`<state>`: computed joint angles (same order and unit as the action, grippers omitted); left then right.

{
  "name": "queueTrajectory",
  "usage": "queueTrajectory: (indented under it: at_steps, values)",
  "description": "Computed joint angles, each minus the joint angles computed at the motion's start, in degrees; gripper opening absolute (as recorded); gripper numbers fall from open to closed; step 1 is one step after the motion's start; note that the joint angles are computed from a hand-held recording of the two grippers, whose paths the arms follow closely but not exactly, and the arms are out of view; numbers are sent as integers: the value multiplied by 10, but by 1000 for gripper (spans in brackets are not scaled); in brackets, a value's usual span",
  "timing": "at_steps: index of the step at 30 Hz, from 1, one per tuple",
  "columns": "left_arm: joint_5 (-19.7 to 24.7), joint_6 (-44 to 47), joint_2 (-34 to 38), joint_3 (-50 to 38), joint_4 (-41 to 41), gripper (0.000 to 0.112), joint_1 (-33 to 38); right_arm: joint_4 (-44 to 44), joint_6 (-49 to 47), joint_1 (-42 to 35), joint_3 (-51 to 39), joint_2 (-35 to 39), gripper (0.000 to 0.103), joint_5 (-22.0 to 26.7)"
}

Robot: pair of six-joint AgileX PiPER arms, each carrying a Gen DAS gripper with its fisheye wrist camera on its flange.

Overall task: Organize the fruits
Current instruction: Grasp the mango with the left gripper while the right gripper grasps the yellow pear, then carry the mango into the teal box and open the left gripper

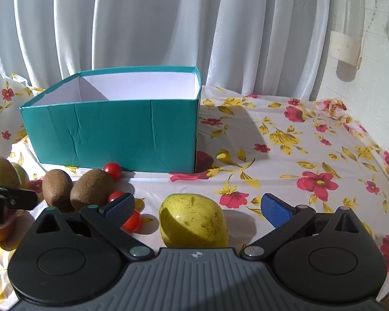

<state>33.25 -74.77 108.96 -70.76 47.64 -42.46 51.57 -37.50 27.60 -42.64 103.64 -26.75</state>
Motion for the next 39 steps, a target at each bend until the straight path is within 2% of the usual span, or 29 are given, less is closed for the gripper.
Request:
queueTrajectory:
  at_steps: [2, 4, 11, 13, 14, 18, 22, 25, 30, 39]
  values:
    - [1, 3, -3, 3, -1, 78, 1, 29, -29, 2, -13, 20, 102, -7]
    - [1, 6, -6, 6, -4, 78, 2, 39, -38, -3, -23, 33, 93, 3]
    - [-3, 29, 1, -2, -28, 78, 7, 62, -67, -10, -57, 72, 80, 30]
    - [-5, 33, 2, -3, -32, 78, 8, 55, -62, -18, -65, 79, 67, 50]
    - [-4, 36, 3, -5, -34, 78, 9, 31, -36, -22, -64, 81, 66, 53]
    - [3, 54, 10, -20, -51, 78, 12, 19, -36, -26, -70, 86, 65, 55]
    - [20, 63, 15, -41, -56, 78, 11, -13, 1, -45, -69, 68, 65, 98]
    - [46, 58, 21, -68, -51, 78, 11, -34, 22, -41, -54, 42, 65, 88]
    - [80, 68, 35, -129, -48, 78, 19, -75, 56, -42, -54, -4, 65, 98]
    - [133, 98, 87, -258, -26, 78, 33, -79, 53, -33, -74, -31, 65, 99]
